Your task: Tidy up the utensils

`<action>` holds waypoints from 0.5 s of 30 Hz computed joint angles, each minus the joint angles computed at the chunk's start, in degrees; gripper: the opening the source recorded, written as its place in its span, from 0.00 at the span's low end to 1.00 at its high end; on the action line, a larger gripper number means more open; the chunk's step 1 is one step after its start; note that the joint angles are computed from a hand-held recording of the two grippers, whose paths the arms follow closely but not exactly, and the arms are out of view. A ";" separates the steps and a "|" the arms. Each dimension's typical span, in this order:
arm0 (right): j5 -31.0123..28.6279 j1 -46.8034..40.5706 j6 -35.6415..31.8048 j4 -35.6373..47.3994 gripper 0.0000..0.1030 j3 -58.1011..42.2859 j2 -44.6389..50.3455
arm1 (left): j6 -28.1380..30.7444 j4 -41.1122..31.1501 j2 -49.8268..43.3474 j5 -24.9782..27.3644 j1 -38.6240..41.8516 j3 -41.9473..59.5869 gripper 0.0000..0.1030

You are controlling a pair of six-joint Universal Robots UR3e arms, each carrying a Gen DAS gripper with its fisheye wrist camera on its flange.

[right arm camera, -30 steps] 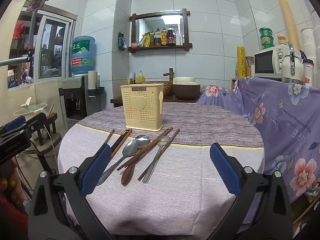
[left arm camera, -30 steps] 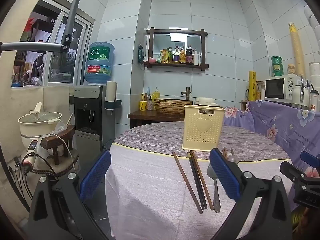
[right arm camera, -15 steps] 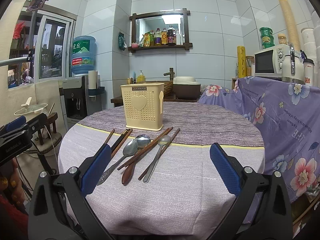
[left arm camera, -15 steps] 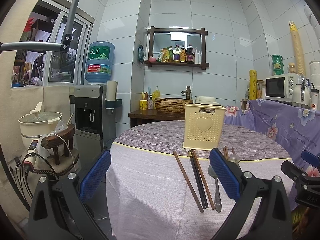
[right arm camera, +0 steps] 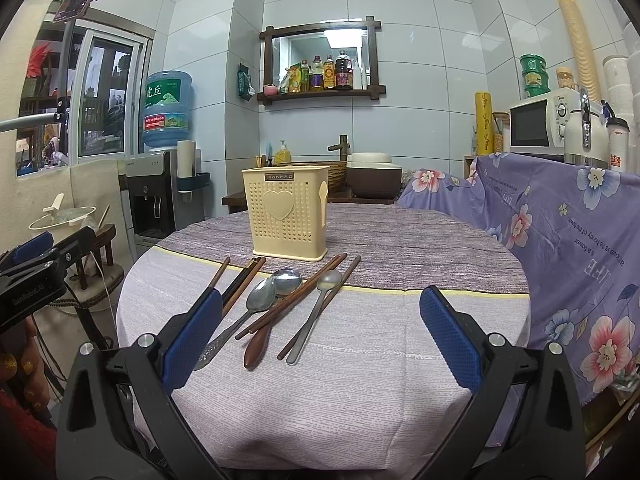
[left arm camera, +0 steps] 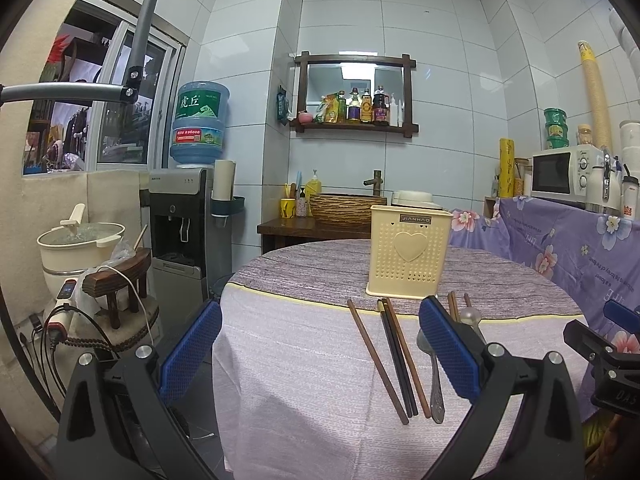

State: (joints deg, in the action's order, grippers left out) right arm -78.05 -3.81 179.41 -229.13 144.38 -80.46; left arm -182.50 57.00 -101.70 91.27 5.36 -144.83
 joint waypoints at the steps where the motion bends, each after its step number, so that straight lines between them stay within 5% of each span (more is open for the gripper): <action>1: 0.03 -0.06 -0.03 -0.18 0.95 0.11 0.03 | 0.06 0.31 -0.04 -0.29 0.30 -0.24 0.95; 8: 0.77 -0.62 -0.19 0.57 0.95 0.10 -0.26 | 0.68 2.43 0.28 -3.39 3.43 -2.79 0.95; 15: 1.03 -0.80 -0.53 0.81 0.95 0.00 -0.07 | 0.21 0.56 -0.91 0.08 -0.05 -0.01 0.95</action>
